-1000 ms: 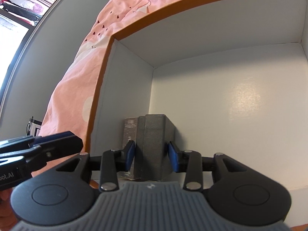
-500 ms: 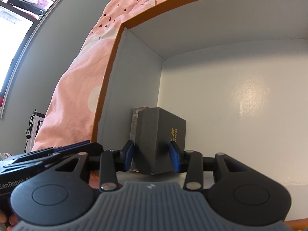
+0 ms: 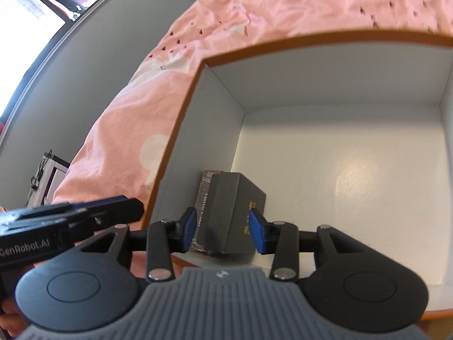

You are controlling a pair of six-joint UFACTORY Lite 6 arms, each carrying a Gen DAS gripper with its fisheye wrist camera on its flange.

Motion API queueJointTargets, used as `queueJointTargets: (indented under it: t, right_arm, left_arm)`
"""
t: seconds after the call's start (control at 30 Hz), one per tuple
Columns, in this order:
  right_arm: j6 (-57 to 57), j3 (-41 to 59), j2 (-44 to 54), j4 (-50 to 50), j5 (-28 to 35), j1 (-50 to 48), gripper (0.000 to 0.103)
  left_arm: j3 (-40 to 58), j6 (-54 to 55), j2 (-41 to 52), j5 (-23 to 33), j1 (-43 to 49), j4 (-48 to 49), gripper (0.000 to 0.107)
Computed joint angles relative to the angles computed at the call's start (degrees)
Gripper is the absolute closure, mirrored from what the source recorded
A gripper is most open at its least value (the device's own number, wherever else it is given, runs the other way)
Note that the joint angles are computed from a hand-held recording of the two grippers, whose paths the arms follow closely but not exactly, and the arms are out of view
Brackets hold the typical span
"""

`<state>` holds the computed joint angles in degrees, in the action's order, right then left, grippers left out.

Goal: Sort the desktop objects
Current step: 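Open the left tool and withdraw while the right tool releases the gray box beside it, then move the left tool to the white glasses box while the right tool approaches the gold cube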

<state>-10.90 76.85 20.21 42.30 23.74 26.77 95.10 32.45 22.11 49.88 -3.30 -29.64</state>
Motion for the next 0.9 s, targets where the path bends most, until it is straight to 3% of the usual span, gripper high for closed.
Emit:
queueJointTargets:
  t: [0.27, 0.63, 0.9]
  right_arm:
    - [1.4, -13.11, -18.04, -13.84, -0.87, -2.14, 0.059]
    - [6.39, -30.36, -46.73, -23.63, 6.93, -7.99, 0.059]
    - [23.12, -41.56, -60.24, -38.37, 13.03, -5.74, 0.059]
  left_arm:
    - [-7.42, 2.12, -11.32, 1.17, -2.43, -3.91, 0.075]
    - [-19.89, 6.19, -22.99, 2.98, -9.41, -7.74, 0.075]
    - [-27.33, 4.89, -25.71, 1.4, -16.01, -5.72, 0.075]
